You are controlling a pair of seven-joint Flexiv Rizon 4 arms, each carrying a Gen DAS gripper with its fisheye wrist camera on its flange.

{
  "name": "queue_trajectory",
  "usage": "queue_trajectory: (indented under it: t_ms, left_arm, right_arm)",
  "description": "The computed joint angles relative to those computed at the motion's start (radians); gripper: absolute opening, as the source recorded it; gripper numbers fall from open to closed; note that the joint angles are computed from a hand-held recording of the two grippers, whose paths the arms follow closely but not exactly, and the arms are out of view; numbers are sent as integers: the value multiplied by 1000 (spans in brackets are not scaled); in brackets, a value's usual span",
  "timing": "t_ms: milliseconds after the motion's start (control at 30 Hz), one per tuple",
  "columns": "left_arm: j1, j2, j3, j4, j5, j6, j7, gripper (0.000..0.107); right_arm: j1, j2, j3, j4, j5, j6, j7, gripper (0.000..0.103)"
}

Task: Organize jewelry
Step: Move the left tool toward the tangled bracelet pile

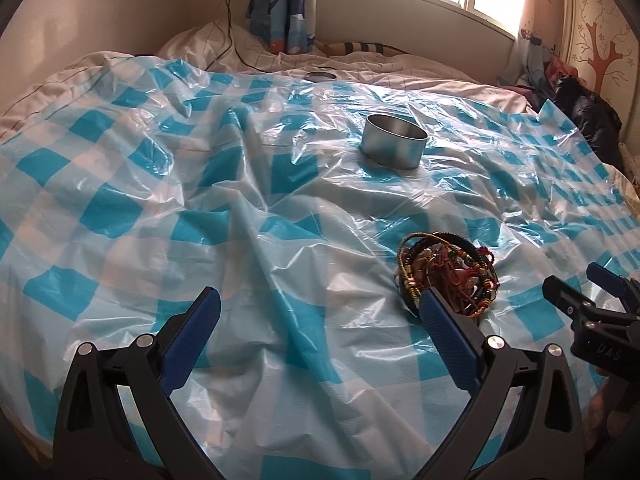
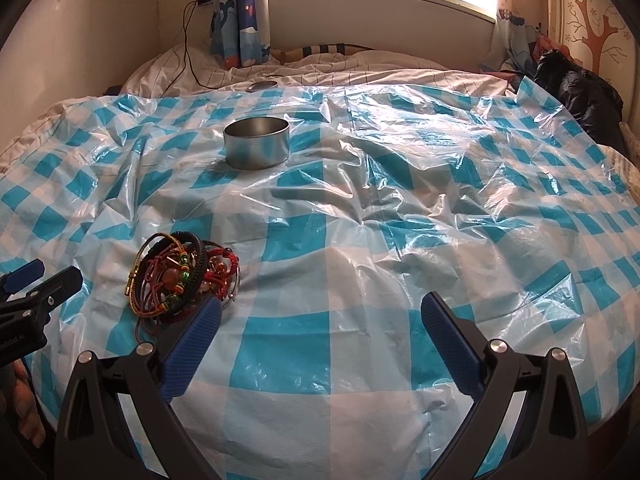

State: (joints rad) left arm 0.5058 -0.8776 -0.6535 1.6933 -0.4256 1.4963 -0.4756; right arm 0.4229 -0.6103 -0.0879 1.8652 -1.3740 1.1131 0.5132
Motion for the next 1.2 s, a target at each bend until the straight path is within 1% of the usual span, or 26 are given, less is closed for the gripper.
queue_trajectory:
  t_ms: [133,300,467,567,867,1100,1133,1200]
  left_arm:
    - [-5,2,8,-1,1,-5,-2,96]
    - [-41,6,59,-29,-17,-38,-20,96]
    - [-49,9,69,-26,-31,-32,-2,96]
    - [-67,11,94,-39,-37,-44,-5,96]
    - [-82,15,111,-41,-57,-42,7,96]
    - [-48,8,60,-12,-25,25,25,96]
    - [-41,7,52,-8,-14,32,27,96]
    - [-23,4,30,3,9,46,32,96]
  right_arm:
    - [-1,-4,1,-3,11,5,-7,96]
    - [3,-7,-3,-5,21,7,-12,96]
    - [4,-7,-6,-6,21,9,-10,96]
    - [3,-4,-7,-1,17,12,-4,96]
    - [3,-1,-7,-1,0,12,7,96]
    - [6,-5,-4,-6,13,15,-18,96]
    - [11,1,-11,-1,-7,11,3,96]
    - [12,19,-24,9,-84,8,71,96]
